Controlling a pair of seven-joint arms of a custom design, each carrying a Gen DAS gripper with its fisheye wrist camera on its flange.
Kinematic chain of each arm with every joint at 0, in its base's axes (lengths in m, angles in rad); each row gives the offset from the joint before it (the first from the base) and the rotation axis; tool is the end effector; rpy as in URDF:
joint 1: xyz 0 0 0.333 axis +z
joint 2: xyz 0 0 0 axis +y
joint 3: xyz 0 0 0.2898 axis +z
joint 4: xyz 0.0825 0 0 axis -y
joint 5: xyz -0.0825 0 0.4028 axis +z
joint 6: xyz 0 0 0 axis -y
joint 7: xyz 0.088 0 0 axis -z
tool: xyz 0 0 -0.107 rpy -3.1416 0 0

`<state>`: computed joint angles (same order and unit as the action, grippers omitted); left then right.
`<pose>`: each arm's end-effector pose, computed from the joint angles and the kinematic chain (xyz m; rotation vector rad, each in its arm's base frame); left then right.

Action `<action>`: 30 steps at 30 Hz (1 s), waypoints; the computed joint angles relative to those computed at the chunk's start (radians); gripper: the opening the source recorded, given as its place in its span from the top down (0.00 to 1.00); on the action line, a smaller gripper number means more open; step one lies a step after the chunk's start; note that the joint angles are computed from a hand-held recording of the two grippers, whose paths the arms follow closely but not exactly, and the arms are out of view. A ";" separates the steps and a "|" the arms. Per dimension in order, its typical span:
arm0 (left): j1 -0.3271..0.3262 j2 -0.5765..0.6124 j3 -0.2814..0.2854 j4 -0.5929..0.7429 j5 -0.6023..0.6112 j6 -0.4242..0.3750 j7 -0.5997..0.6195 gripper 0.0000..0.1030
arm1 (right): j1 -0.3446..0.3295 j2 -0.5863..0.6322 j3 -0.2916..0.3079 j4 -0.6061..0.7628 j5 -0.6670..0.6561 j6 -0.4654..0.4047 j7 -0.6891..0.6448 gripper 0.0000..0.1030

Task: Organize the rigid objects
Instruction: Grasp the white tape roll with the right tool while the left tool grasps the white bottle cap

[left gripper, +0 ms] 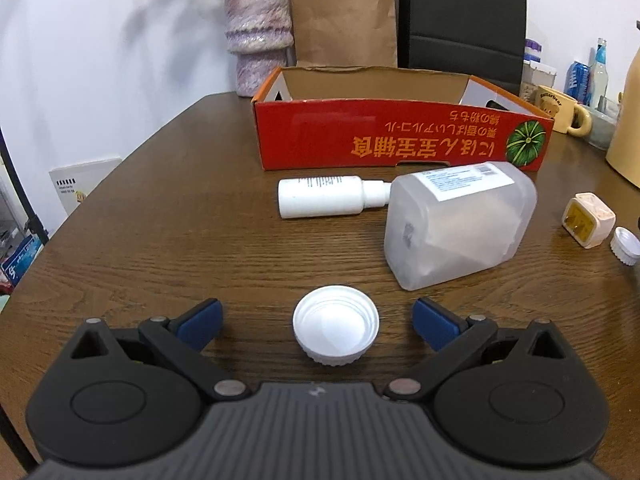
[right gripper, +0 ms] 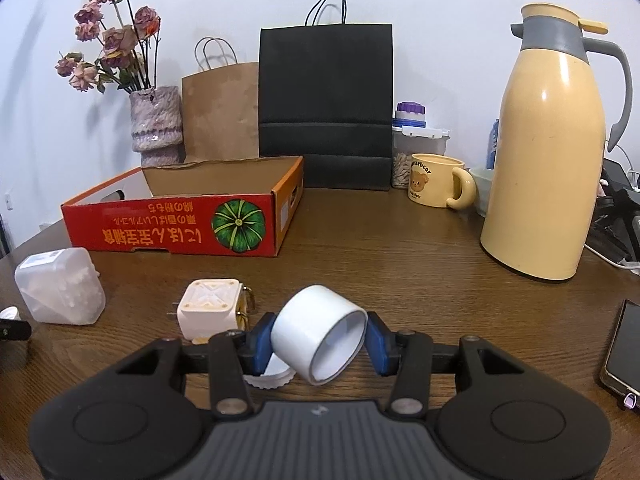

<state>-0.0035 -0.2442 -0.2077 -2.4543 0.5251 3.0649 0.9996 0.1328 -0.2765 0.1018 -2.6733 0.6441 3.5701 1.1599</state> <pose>0.4951 -0.1494 0.4429 -1.5701 1.8496 -0.8149 0.4531 0.0321 0.4183 -1.4644 1.6106 -0.9790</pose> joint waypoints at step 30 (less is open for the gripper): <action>0.043 -0.019 -0.027 -0.029 -0.014 0.073 -0.017 0.60 | 0.017 -0.001 0.017 -0.003 0.072 0.033 -0.021 0.55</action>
